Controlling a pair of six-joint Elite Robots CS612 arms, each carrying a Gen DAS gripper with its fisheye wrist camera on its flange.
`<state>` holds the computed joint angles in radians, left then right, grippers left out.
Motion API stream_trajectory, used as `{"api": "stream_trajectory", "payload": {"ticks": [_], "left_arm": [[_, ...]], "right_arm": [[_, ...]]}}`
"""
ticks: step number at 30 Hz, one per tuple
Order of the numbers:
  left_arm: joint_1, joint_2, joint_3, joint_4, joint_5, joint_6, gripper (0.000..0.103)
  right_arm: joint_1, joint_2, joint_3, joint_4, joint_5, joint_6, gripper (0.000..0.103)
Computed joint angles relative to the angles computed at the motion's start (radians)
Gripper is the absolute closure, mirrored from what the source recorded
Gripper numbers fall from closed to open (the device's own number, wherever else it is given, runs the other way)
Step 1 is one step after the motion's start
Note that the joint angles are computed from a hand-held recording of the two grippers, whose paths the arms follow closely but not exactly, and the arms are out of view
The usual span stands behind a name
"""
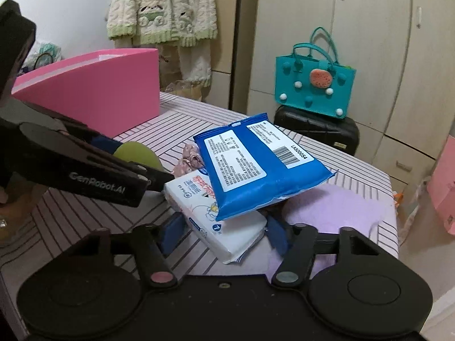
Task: Organize soft objects
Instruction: 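Close the left gripper on the green sponge while the right gripper grasps the small white wipe pack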
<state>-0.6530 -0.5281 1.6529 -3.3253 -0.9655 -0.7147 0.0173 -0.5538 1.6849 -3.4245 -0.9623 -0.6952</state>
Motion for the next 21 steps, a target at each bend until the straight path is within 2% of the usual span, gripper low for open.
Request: {"api": "stream_trajectory", "payload": {"ticks": [2,6,10,17,21], "left_arm": [[-0.001,0.001,0.001,-0.004,0.002,0.005,0.051],[-0.003,0.002,0.003,-0.012,0.007,0.009,0.054],[-0.005,-0.001,0.013,-0.022,0.007,0.002,0.055],[-0.010,-0.014,0.031,-0.014,-0.005,0.015,0.056],[-0.016,-0.019,0.048,-0.042,-0.013,0.020,0.056]], "right_arm": [[0.000,0.004,0.020,-0.070,-0.007,0.020,0.039],[0.002,-0.009,0.050,-0.060,-0.007,-0.010,0.040],[0.006,-0.014,0.076,-0.108,-0.037,-0.002,0.041],[0.001,-0.026,0.090,-0.102,-0.071,0.155,0.041],[0.001,-0.039,0.112,-0.099,-0.086,0.198,0.041]]}}
